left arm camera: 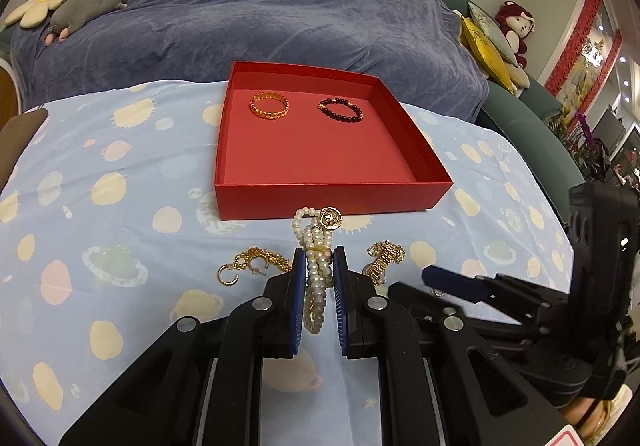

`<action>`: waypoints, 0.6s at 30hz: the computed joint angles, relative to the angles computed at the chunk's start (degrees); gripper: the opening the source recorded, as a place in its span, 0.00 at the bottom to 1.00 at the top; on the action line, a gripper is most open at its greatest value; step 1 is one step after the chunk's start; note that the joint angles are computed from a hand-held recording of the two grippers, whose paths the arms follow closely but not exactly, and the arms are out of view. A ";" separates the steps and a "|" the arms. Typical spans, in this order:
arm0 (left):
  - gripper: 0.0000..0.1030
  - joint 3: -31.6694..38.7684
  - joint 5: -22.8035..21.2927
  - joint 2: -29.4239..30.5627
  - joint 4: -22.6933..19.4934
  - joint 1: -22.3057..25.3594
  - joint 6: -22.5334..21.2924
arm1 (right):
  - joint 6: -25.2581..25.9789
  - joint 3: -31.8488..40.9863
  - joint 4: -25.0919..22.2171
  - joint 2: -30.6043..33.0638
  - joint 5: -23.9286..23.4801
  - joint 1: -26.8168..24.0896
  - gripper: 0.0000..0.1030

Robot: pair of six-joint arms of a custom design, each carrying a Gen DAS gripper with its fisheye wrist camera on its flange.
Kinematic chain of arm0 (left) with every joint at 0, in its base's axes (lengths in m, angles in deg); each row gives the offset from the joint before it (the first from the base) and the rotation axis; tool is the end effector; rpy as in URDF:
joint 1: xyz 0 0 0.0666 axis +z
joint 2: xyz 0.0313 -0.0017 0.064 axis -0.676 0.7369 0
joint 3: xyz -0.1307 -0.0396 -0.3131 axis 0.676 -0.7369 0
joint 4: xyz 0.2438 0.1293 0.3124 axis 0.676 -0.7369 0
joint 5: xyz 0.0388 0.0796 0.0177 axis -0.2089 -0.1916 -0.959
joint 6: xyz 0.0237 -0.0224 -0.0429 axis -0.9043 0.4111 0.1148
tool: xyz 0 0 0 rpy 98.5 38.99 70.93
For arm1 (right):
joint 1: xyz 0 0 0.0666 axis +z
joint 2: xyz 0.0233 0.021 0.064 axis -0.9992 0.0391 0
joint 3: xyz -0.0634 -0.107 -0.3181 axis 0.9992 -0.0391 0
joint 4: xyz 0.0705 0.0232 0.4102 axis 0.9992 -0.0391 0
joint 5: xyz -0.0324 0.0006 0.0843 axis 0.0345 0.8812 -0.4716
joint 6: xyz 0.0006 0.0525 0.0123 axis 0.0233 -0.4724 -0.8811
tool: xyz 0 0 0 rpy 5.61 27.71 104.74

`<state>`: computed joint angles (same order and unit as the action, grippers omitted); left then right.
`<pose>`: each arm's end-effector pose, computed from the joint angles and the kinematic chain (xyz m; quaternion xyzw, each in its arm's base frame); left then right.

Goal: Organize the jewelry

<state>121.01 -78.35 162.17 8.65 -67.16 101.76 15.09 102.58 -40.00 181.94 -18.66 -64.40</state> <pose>0.4768 -0.2107 0.4436 -0.1289 0.9231 -0.0894 0.3512 0.5528 0.2522 0.4045 -0.2419 0.9138 0.2272 0.2342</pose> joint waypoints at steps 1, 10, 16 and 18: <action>0.11 -0.14 0.04 -0.16 0.10 0.13 0.03 | -0.45 -0.45 0.37 0.17 0.77 0.43 0.43; 0.11 -1.35 0.83 -1.23 0.18 0.42 -0.18 | -2.18 -1.82 4.14 1.25 6.67 2.47 0.37; 0.11 -2.21 0.64 -1.77 -0.05 0.68 -0.01 | -1.97 -2.84 5.46 0.40 7.22 1.64 0.00; 0.11 -2.41 0.47 -1.97 -0.10 0.85 0.09 | -1.63 -3.86 6.29 -0.85 6.81 1.18 0.00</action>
